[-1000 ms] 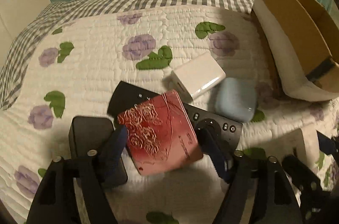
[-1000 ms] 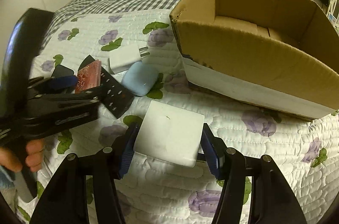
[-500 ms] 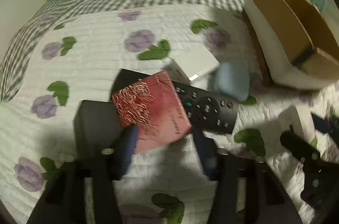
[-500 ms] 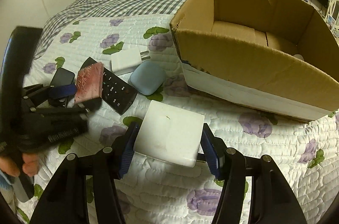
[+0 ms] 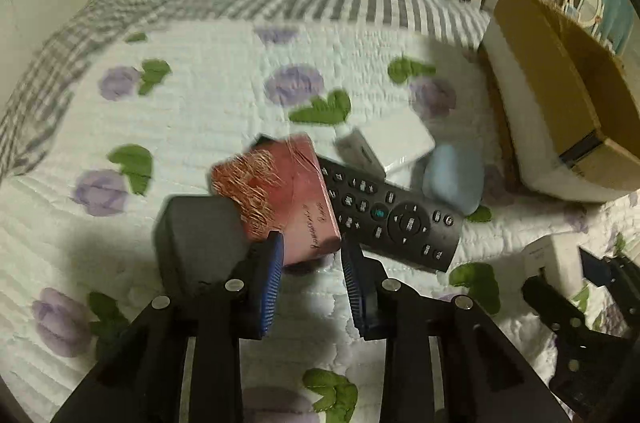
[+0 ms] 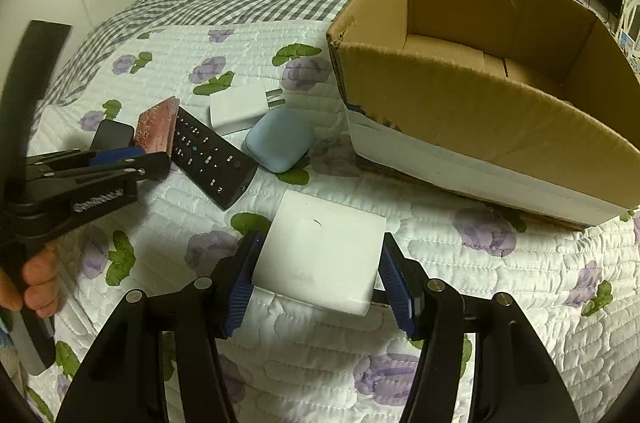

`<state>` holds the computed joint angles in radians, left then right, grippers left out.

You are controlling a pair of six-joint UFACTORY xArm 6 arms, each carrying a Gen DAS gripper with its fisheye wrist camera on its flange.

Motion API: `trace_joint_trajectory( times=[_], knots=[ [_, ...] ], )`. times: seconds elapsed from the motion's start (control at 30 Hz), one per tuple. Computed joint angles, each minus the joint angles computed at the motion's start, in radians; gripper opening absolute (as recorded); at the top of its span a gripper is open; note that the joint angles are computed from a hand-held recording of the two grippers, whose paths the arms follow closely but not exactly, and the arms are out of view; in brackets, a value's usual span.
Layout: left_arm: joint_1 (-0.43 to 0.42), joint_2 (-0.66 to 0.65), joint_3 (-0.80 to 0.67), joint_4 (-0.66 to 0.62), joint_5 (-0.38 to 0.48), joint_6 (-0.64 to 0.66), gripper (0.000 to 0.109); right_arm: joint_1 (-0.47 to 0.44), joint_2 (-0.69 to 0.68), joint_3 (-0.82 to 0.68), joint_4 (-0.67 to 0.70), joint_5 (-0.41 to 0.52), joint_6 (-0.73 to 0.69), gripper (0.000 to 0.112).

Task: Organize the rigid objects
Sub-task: 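Grasp the black charger with the left tool while the right tool holds the white charger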

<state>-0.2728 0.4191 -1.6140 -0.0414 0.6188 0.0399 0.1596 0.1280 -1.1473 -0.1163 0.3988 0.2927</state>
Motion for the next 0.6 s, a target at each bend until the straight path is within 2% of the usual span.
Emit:
trace_joint_trajectory(
  times=[0.03, 0.07, 0.17, 0.27, 0.33, 0.37, 0.43, 0.53, 0.57, 0.6],
  knots=[
    [0.003, -0.010, 0.007, -0.021, -0.006, 0.025, 0.015, 0.000, 0.001, 0.000, 0.000, -0.001, 0.000, 0.058],
    [0.006, -0.019, 0.011, -0.058, -0.005, 0.063, 0.008, 0.000, 0.002, 0.000, 0.000, -0.001, 0.000, 0.058],
    [0.013, -0.030, 0.017, -0.099, -0.006, 0.102, 0.008, 0.001, 0.004, -0.003, -0.002, 0.002, 0.001, 0.058],
    [0.022, -0.034, 0.013, -0.017, -0.004, 0.024, 0.013, 0.003, 0.002, -0.002, -0.007, 0.002, 0.005, 0.058],
    [0.035, -0.037, 0.012, 0.036, 0.000, -0.032, 0.026, 0.005, 0.002, -0.005, -0.012, 0.004, 0.008, 0.058],
    [0.044, -0.038, 0.013, 0.012, -0.003, -0.021, 0.028, 0.006, 0.002, -0.005, -0.010, 0.004, 0.005, 0.058],
    [0.052, -0.042, 0.021, -0.010, -0.004, -0.005, 0.028, 0.007, 0.002, -0.005, -0.004, 0.005, -0.002, 0.058],
    [0.048, -0.060, 0.040, 0.032, -0.007, -0.026, 0.028, 0.008, 0.002, -0.003, -0.001, 0.008, -0.007, 0.058],
    [0.045, -0.072, 0.050, 0.071, -0.008, -0.053, 0.032, 0.008, 0.002, -0.003, -0.001, 0.009, -0.008, 0.058],
    [0.046, -0.091, 0.073, 0.101, -0.022, -0.071, 0.042, 0.007, 0.000, -0.002, -0.002, 0.008, -0.007, 0.058]
  ],
)
